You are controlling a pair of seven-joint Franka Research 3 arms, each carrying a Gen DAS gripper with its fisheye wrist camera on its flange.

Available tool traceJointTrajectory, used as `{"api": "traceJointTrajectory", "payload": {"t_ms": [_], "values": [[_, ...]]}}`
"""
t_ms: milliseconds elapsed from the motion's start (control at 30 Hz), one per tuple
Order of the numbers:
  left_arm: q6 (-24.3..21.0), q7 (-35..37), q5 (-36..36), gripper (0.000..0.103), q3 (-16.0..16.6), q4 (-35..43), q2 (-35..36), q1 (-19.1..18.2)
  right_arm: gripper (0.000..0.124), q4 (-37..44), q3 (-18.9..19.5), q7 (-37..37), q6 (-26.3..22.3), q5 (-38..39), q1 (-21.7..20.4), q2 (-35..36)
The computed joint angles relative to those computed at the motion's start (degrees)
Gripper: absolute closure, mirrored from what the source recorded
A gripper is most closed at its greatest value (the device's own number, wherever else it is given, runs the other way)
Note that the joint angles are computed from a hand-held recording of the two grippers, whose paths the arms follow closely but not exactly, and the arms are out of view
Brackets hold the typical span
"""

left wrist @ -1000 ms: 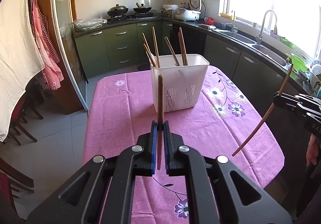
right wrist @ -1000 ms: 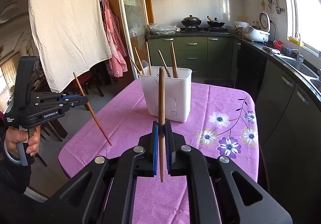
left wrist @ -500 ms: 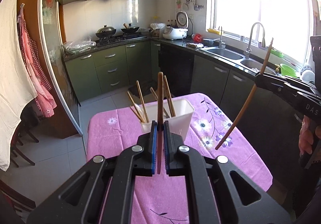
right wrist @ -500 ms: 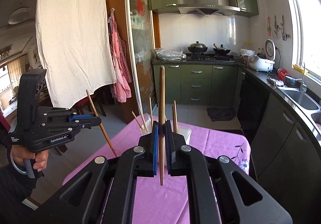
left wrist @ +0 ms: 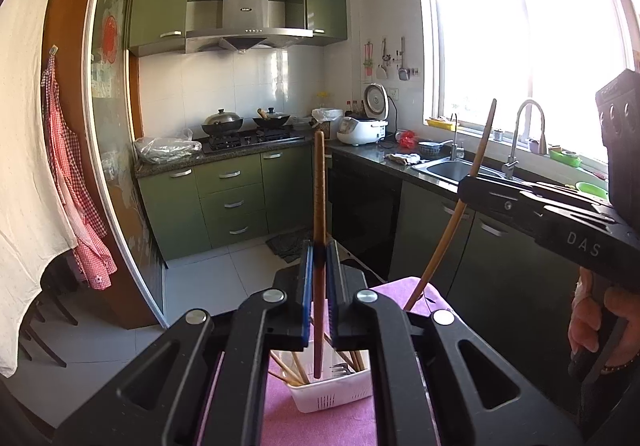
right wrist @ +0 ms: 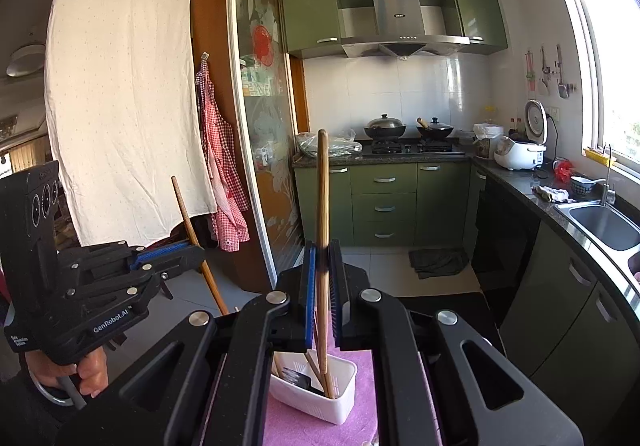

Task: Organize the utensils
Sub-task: 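Carry both chopsticks to the white holder and lower them in, then open both grippers to release the chopsticks into the holder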

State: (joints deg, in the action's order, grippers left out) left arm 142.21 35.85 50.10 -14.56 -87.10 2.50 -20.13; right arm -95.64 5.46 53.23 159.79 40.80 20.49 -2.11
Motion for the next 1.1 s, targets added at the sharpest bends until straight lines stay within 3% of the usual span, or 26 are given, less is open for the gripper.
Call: {"api": "traceJointTrajectory", "payload": {"t_ms": [267,500,833,900,933,1000,1100], "values": [[2.85,-3.15,-1.17,0.097,2.50,-0.05,4.74,0.33,0.117,3.86,0.78,3.54,-1.43,-4.17,-1.04,7.36],[2.90,-4.14,-0.57,0.097,2.73,-4.11,4.60,0.05,0.117,1.34,1.88,3.76,-1.07,-5.44,-1.38,9.20],[3.98,-6.62,-0.65,0.096,2.91,-7.58,4.90,0.28,0.116,-0.80,1.96,8.96,1.31,-13.03,-0.45,12.42],[4.28,-6.97,0.09,0.090,2.98,-8.20,4.70,0.30,0.116,-1.66,2.31,8.87,1.89,-12.66,-0.64,12.33],[4.16,-7.08,0.21,0.085,2.91,-8.17,4.72,0.26,0.108,-2.22,2.72,8.05,1.97,-11.64,-0.95,12.09],[4.41,-8.59,1.54,0.069,2.96,-8.82,4.28,0.11,0.102,-3.53,3.10,6.95,2.46,-10.18,-1.22,11.21],[4.96,-11.29,3.70,0.066,2.70,-10.82,2.14,0.13,0.102,-7.31,3.39,4.50,3.94,-7.39,-1.42,7.74]]}}
